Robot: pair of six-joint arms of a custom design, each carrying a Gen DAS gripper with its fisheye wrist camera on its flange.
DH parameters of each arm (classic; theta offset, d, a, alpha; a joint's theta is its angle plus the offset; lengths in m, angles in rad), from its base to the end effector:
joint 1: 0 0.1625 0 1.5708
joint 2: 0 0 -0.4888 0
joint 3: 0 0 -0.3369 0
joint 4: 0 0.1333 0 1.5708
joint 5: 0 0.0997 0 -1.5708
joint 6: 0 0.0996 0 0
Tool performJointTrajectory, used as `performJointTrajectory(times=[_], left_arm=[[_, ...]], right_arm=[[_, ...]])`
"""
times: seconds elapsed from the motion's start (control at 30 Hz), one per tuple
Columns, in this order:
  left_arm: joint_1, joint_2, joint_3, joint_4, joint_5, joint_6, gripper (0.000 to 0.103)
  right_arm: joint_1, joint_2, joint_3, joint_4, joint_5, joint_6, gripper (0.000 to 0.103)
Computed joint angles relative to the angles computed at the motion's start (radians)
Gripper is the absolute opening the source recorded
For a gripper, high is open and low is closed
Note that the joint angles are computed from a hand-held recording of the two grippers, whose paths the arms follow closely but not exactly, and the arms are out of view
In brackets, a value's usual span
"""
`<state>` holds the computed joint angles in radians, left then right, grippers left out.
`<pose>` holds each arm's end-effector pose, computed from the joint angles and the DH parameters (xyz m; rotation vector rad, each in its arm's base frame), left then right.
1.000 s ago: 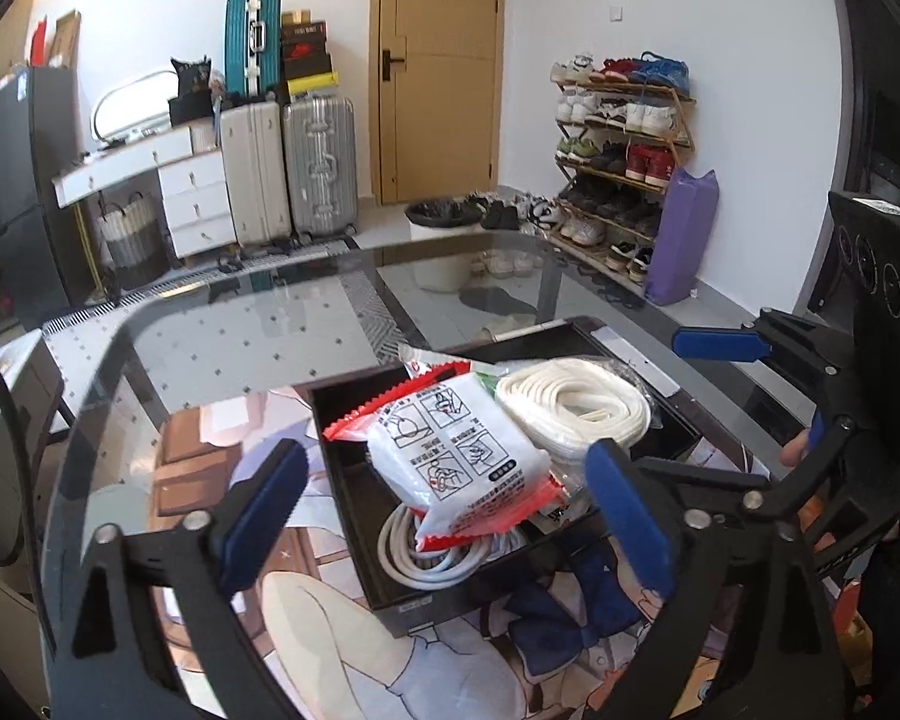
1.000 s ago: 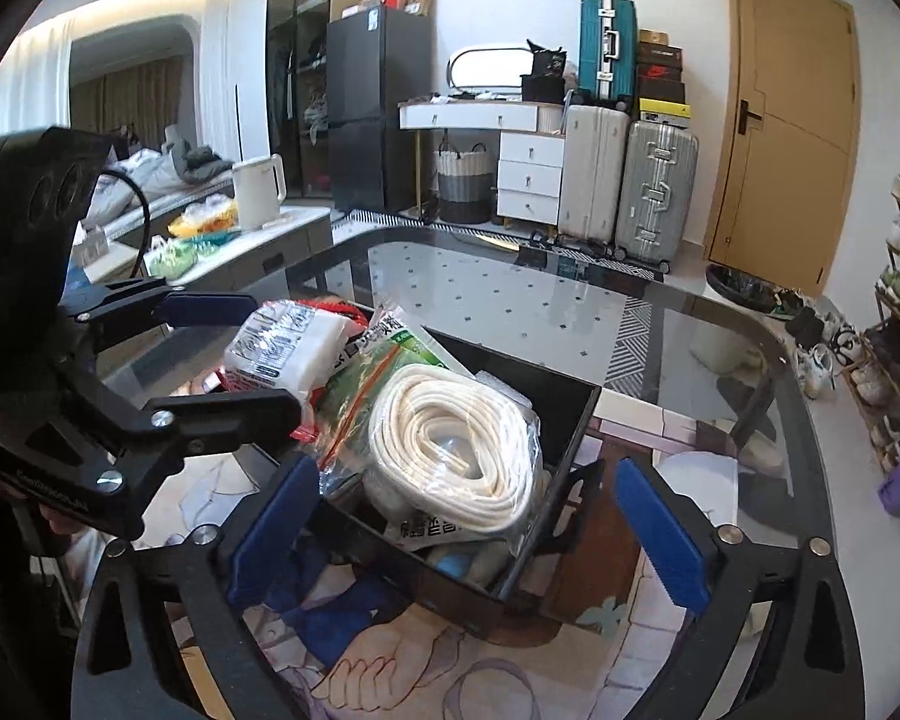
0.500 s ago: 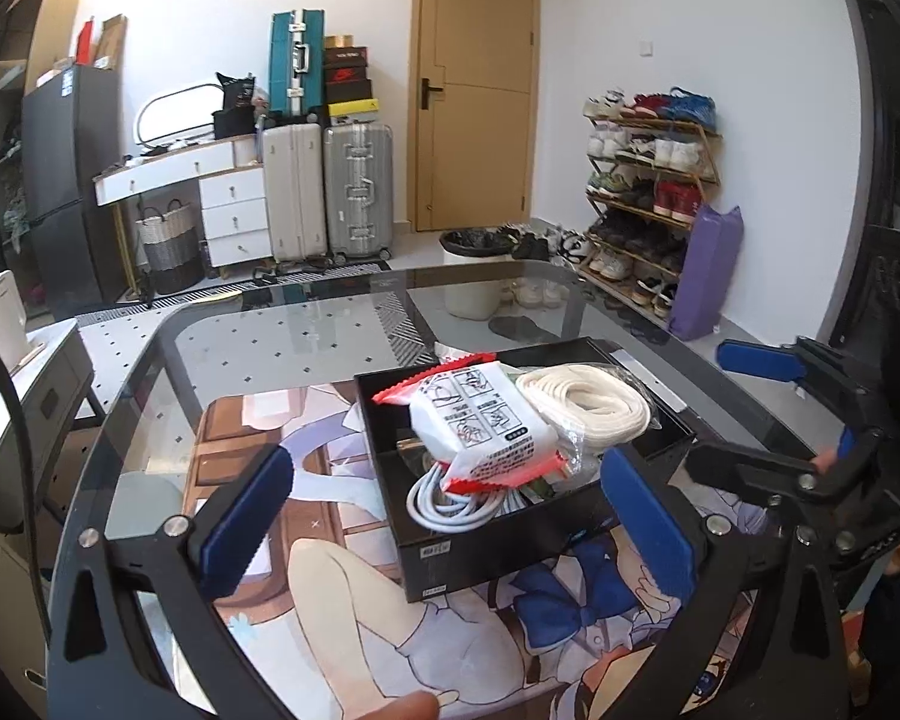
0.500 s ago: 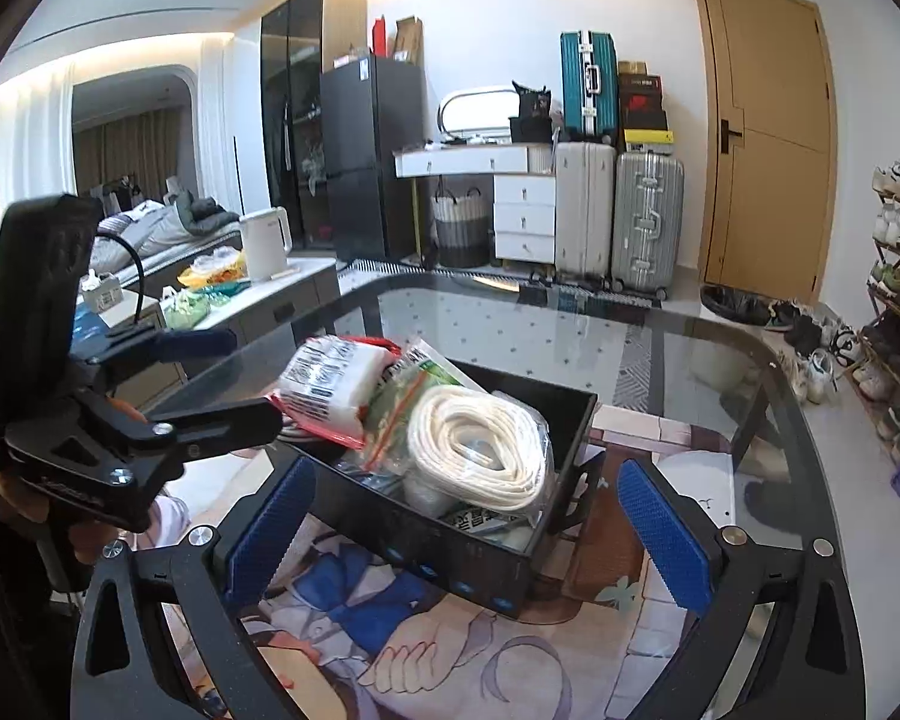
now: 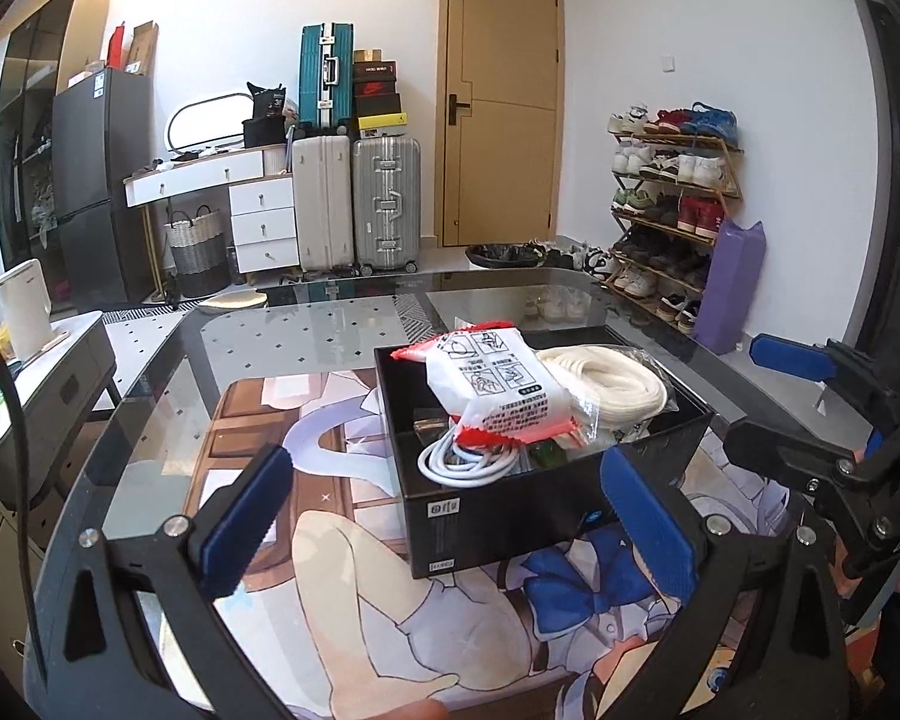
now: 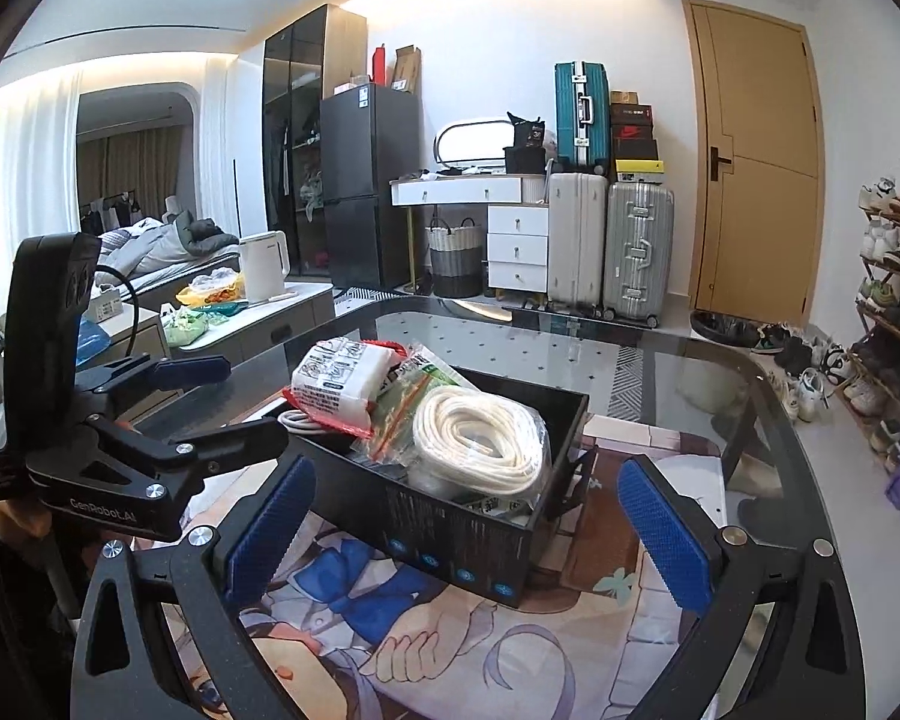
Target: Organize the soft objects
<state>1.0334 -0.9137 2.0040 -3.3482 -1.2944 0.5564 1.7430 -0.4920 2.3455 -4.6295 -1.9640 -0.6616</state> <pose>-0.1653 -0.5908 0.2399 1.2919 2.3807 -0.9641 0.1723 -0.4353 0.1301 0.6025 -2.0897 1.3342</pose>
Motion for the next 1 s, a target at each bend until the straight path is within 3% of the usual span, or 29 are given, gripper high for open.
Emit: performJointTrajectory(times=[0.27, 0.47, 1.0], left_arm=[[0.003, 0.022, 0.017, -0.074, 0.01, 0.009, 0.103], [0.007, 0.025, 0.0, -0.058, 0.012, -0.012, 0.103], [0.017, 0.028, -0.012, -0.045, 0.015, -0.031, 0.103]], right_arm=[[-0.018, 0.007, 0.007, -0.041, 0.038, 0.01, 0.102], [-0.012, 0.013, -0.002, -0.034, 0.023, 0.008, 0.102], [-0.027, 0.034, 0.036, -0.132, 0.077, 0.011, 0.102]])
